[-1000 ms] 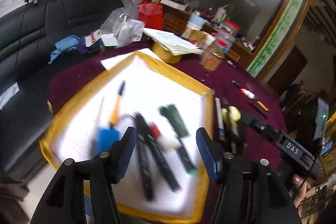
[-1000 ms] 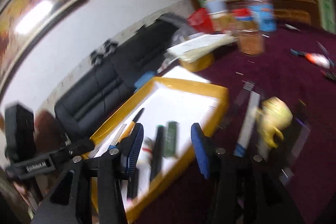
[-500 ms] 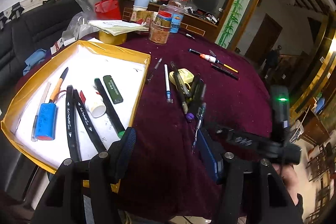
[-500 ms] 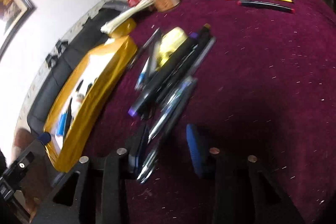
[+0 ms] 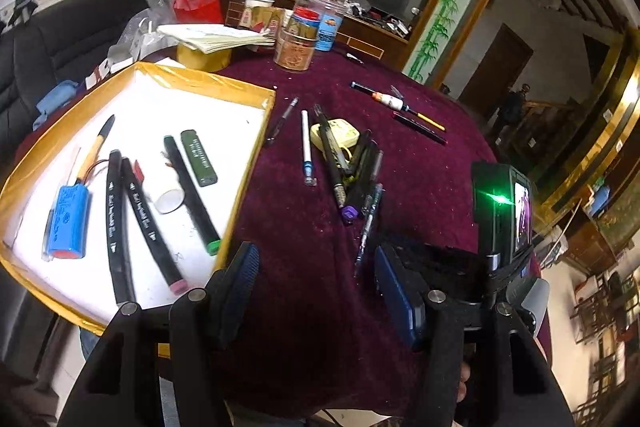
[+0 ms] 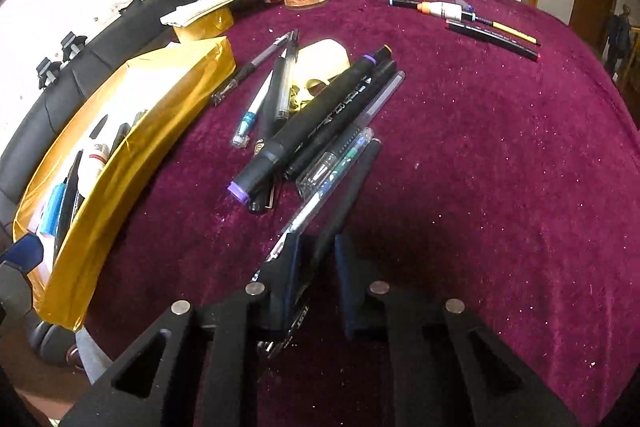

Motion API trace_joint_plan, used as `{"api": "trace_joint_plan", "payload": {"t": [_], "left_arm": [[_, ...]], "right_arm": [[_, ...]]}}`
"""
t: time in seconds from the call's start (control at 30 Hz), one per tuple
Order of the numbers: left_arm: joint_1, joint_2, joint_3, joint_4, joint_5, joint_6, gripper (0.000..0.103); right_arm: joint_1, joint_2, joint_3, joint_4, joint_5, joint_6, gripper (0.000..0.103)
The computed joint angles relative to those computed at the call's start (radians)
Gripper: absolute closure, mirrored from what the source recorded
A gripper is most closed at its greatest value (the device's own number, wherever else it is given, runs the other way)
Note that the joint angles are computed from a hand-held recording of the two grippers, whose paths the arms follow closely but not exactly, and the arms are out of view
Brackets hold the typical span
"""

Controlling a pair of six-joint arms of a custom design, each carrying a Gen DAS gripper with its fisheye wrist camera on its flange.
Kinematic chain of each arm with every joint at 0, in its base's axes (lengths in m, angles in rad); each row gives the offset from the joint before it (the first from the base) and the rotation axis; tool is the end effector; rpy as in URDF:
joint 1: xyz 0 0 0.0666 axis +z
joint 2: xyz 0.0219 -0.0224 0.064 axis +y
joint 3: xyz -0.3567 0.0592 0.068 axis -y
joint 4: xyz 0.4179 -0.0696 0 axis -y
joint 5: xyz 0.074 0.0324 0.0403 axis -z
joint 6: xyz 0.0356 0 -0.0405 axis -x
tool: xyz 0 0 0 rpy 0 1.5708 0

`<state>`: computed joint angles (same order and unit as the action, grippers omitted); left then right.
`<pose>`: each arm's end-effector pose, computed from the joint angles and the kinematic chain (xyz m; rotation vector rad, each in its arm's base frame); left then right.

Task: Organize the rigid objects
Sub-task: 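Move both tools back over the pen pile on the table, then grasp a clear pen with the left tool while the right tool grasps a black pen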

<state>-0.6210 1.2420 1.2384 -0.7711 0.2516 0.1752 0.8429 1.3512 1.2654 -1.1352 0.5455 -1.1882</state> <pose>0.3739 -0.2789 0.4126 0.6594 2.3278 -0.6755 0.3218 0.3328 0.3596 0.5513 2.4418 0.0068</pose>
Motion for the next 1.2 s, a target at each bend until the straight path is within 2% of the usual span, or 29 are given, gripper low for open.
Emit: {"api": "trace_joint_plan", "payload": {"t": [0.13, 0.2, 0.27, 0.4, 0.5, 0.57, 0.63, 0.7, 0.77, 0.87, 0.9, 0.93, 0.97, 1.0, 1.07, 1.1, 1.2], "left_arm": [[-0.02, 0.013, 0.013, -0.014, 0.0, -0.022, 0.039], [-0.03, 0.018, 0.017, -0.017, -0.001, -0.036, 0.039], [-0.038, 0.034, 0.029, -0.026, 0.004, -0.047, 0.039], [-0.071, 0.116, 0.103, -0.084, 0.021, -0.108, 0.039], [-0.101, 0.184, 0.167, -0.13, 0.044, -0.166, 0.039], [-0.118, 0.232, 0.212, -0.159, 0.036, -0.192, 0.04], [-0.13, 0.285, 0.26, -0.185, 0.031, -0.212, 0.04], [-0.141, 0.337, 0.311, -0.214, 0.006, -0.211, 0.045], [-0.15, 0.376, 0.347, -0.237, -0.01, -0.218, 0.055], [-0.173, 0.419, 0.384, -0.252, -0.091, -0.237, 0.057], [-0.174, 0.443, 0.404, -0.27, -0.091, -0.229, 0.06], [-0.173, 0.446, 0.402, -0.257, -0.09, -0.217, 0.064], [-0.172, 0.442, 0.397, -0.244, -0.092, -0.212, 0.074], [-0.172, 0.441, 0.392, -0.239, -0.102, -0.208, 0.078], [-0.173, 0.432, 0.374, -0.217, -0.127, -0.207, 0.095], [-0.171, 0.423, 0.364, -0.217, -0.133, -0.213, 0.095], [-0.157, 0.404, 0.352, -0.268, -0.043, -0.222, 0.095]], "right_arm": [[-0.01, -0.048, -0.048, 0.047, -0.037, 0.042, 0.088], [-0.014, -0.082, -0.077, 0.055, -0.057, 0.028, 0.091], [-0.009, -0.1, -0.089, 0.021, -0.044, 0.006, 0.093], [0.001, -0.154, -0.14, 0.035, -0.042, -0.023, 0.094], [0.018, -0.181, -0.162, -0.006, -0.01, -0.068, 0.094], [0.024, -0.215, -0.19, -0.008, -0.007, -0.084, 0.094], [0.03, -0.226, -0.197, -0.045, 0.013, -0.108, 0.094], [0.037, -0.249, -0.224, -0.024, 0.03, -0.103, 0.095], [0.048, -0.264, -0.245, 0.002, 0.052, -0.096, 0.095], [0.043, -0.291, -0.269, 0.036, 0.043, -0.097, 0.095], [0.04, -0.3, -0.277, 0.05, 0.038, -0.095, 0.095], [0.039, -0.307, -0.283, 0.059, 0.035, -0.095, 0.095], [0.038, -0.309, -0.285, 0.063, 0.033, -0.092, 0.095], [0.039, -0.309, -0.284, 0.066, 0.033, -0.09, 0.094], [0.038, -0.304, -0.281, 0.067, 0.033, -0.084, 0.093], [0.039, -0.302, -0.279, 0.066, 0.034, -0.081, 0.093], [0.039, -0.298, -0.276, 0.067, 0.033, -0.073, 0.09]]}}
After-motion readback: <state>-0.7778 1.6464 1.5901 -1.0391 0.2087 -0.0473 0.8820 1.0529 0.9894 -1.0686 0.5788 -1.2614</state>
